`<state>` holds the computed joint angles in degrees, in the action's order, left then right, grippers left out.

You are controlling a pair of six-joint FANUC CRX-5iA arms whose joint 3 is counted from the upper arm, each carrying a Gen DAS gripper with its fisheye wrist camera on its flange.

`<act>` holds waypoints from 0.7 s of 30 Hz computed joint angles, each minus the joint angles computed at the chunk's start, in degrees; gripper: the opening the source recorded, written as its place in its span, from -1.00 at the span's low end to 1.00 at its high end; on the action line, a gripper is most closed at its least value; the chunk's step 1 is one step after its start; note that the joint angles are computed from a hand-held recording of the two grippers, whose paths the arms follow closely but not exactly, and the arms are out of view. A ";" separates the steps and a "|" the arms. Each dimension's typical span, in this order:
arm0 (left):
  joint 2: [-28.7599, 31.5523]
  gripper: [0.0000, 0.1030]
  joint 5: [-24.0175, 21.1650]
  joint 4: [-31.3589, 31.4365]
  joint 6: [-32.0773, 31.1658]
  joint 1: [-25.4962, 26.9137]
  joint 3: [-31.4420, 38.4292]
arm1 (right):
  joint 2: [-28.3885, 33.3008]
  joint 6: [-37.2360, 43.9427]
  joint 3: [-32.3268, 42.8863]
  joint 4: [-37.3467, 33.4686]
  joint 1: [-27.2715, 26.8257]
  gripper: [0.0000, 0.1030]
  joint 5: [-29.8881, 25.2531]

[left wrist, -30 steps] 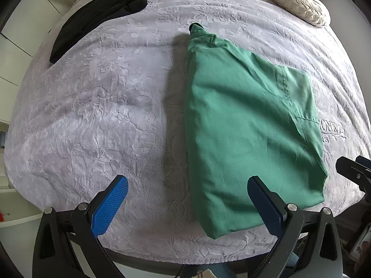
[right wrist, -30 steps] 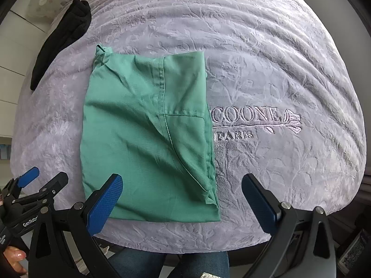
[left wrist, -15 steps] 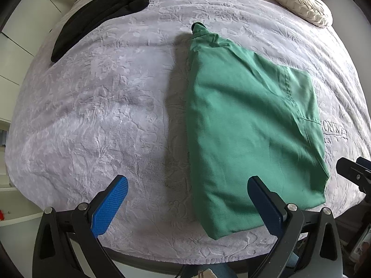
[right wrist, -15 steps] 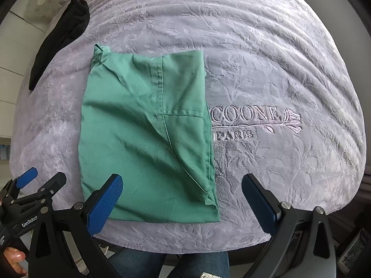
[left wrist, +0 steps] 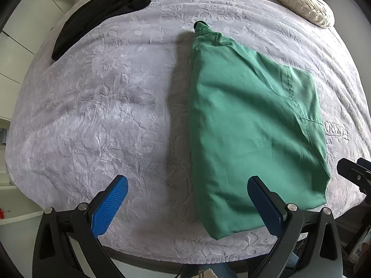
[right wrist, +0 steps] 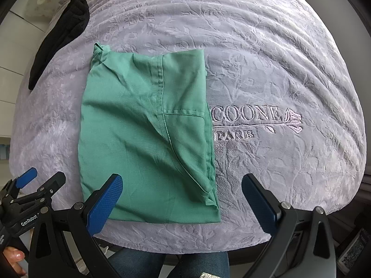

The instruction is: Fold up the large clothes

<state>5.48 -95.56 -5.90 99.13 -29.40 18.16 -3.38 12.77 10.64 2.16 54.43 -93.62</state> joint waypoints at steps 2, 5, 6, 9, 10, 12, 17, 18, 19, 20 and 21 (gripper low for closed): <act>-0.02 1.00 -0.08 -0.10 0.02 0.00 -0.01 | 0.05 -0.02 0.07 0.03 -0.02 0.98 -0.01; -0.11 1.00 -0.02 -0.10 0.04 0.06 -0.21 | 0.08 0.20 0.04 0.01 -0.04 0.98 0.02; -0.09 1.00 -0.05 -0.11 -0.03 0.07 -0.17 | 0.12 0.28 0.07 0.00 -0.09 0.98 -0.01; -0.07 1.00 -0.02 -0.17 -0.10 0.06 -0.10 | 0.18 0.39 0.14 -0.06 -0.15 0.98 -0.02; -0.12 1.00 0.02 -0.22 -0.07 0.04 -0.20 | 0.17 0.39 0.13 -0.06 -0.13 0.98 -0.03; -0.16 1.00 0.05 -0.31 -0.03 0.01 -0.21 | 0.15 0.35 0.11 -0.09 -0.09 0.98 -0.01; -0.17 1.00 -0.04 -0.72 0.17 -0.05 -0.13 | 0.36 0.93 0.31 -0.36 -0.43 0.98 -0.02; -0.37 1.00 0.15 -0.72 0.20 0.05 -0.31 | 0.36 0.93 0.31 -0.36 -0.43 0.98 -0.02; -0.19 1.00 0.18 -1.00 0.37 -0.22 -0.03 | 0.38 0.85 0.30 -0.36 -0.39 0.98 -0.07; -0.18 1.00 0.20 -1.17 0.46 -0.39 0.09 | 0.36 0.97 0.29 -0.36 -0.48 0.98 -0.05; -0.13 1.00 0.22 -1.28 0.57 -0.57 0.22 | 0.35 0.97 0.27 -0.38 -0.49 0.98 -0.04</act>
<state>5.35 -95.34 -7.18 99.70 -29.97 18.38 -3.03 13.74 10.91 1.77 53.94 -93.66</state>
